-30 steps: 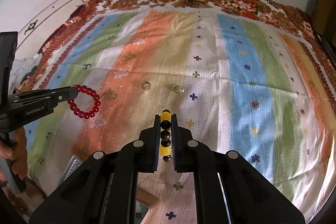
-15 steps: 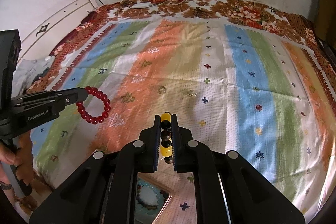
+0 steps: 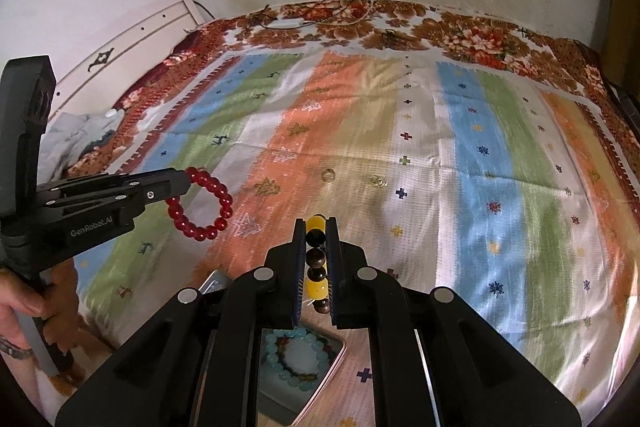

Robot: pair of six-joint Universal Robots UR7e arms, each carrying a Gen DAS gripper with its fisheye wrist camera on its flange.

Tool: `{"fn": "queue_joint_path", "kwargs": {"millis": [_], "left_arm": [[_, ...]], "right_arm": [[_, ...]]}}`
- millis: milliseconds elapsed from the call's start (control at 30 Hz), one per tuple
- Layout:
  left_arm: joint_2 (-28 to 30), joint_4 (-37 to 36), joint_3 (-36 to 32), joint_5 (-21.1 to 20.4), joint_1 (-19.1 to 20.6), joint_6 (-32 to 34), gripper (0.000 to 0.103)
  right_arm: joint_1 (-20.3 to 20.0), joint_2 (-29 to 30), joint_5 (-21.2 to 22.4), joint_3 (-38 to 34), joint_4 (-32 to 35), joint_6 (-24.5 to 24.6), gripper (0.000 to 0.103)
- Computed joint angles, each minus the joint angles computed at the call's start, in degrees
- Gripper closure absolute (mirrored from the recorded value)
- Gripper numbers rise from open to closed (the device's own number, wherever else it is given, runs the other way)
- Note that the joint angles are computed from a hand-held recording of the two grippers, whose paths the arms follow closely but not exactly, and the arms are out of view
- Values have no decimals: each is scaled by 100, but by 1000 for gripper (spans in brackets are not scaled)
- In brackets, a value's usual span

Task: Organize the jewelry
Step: 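Carry both bracelets over the silver tin and open both tools to drop them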

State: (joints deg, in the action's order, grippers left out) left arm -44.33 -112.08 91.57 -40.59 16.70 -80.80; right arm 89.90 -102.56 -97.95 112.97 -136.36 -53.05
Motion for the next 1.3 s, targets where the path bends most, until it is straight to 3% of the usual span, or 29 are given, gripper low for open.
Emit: {"fn": "queue_joint_path", "kwargs": {"millis": [567,867,1033,1133,1233,1300], "left_arm": [[150,-292,78,-122,-370,73,90],[193,-646,196,-370,-411,144,90],[228,-367,104,-524,-351,-79,90],[167,-160,120,-504,-328,-350,83],[129,-6,136,-475,-317,-510,76],[122,128,115,-434,-314,-599,65]], "right_arm": [[-233,-539,258,222,520,-320,93],[-311,-704,177,377,688,-414,93],[-338,-664,100,380,646,-336,89],[-330,-622,53,377,480,-301,72],[-355,-583,36,355,428,-285,71],[-366,-547,11,343,379,-260,67]]}}
